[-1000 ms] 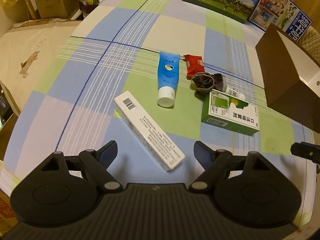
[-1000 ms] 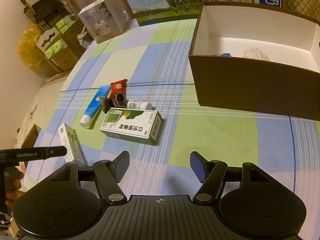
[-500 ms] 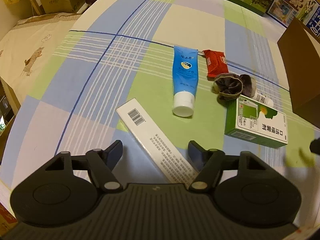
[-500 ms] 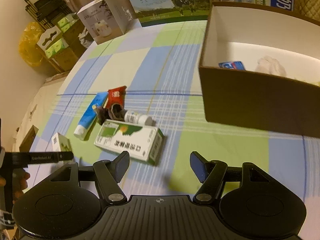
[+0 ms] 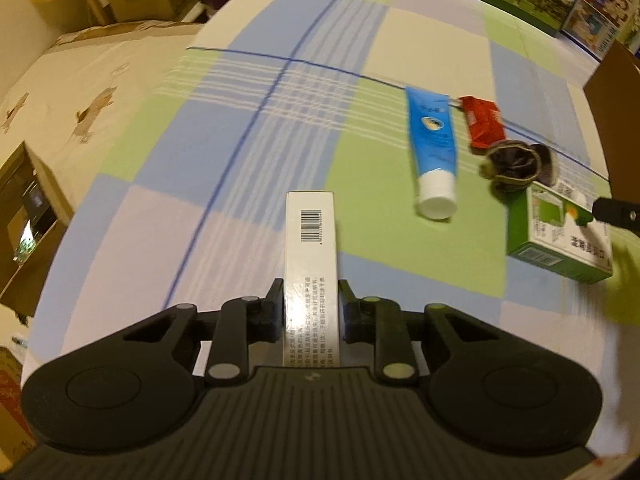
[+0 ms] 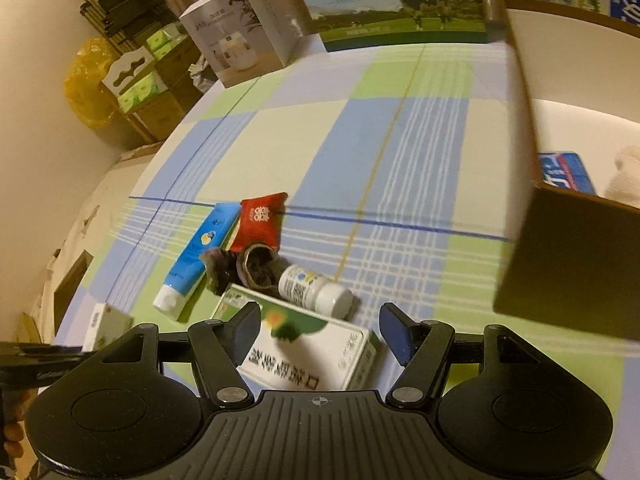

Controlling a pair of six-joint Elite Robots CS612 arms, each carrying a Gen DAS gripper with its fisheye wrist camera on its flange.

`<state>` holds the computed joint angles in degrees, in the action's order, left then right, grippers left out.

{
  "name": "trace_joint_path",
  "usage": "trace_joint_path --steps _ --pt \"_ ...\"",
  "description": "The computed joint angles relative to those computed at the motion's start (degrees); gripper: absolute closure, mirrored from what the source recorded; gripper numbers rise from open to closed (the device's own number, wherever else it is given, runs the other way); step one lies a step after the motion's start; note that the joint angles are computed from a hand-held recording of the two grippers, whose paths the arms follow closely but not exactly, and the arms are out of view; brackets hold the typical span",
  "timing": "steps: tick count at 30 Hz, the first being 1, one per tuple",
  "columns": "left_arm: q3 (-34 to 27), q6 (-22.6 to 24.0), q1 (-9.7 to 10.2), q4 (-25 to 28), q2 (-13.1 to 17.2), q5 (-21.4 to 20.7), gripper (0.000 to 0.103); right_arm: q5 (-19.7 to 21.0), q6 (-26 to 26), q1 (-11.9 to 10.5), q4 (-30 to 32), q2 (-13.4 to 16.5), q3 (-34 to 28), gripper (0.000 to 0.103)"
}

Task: Organize objects
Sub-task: 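Grasp the long white carton with the left gripper while the right gripper grasps the green-and-white medicine box, then lift and carry the white carton and green box toward the brown box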

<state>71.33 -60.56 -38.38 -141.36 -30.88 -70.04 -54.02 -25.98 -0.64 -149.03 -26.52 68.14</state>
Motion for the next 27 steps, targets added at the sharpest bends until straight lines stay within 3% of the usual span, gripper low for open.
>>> trace_joint_path --steps 6,12,18,24,25,26,27 --pt "3.0 -2.9 -0.10 -0.5 -1.7 -0.1 0.081 1.2 -3.0 0.2 5.0 0.1 -0.4 0.039" --pt "3.6 -3.1 -0.05 -1.0 -1.9 -0.4 0.081 2.3 -14.7 0.6 13.8 -2.9 3.2 0.039" --pt "2.7 -2.4 -0.01 -1.3 -1.4 -0.7 0.081 -4.2 -15.7 2.4 4.0 -4.8 7.6 0.039" --pt "2.1 -1.3 0.00 -1.1 -1.0 -0.9 0.081 -7.9 -15.6 3.9 0.6 -4.0 7.2 0.039" --pt "2.2 -1.3 -0.03 -1.1 -1.0 -1.0 0.081 -8.1 -15.4 4.1 0.2 -3.8 7.0 0.040" --pt "2.3 -1.2 -0.03 -1.0 -1.0 -1.2 0.081 -8.6 -15.4 4.3 -0.8 -3.7 7.3 0.049" --pt "2.3 -1.2 -0.03 -1.1 -1.0 -1.4 0.081 -9.2 -15.7 4.4 -1.8 -3.8 7.6 0.049"
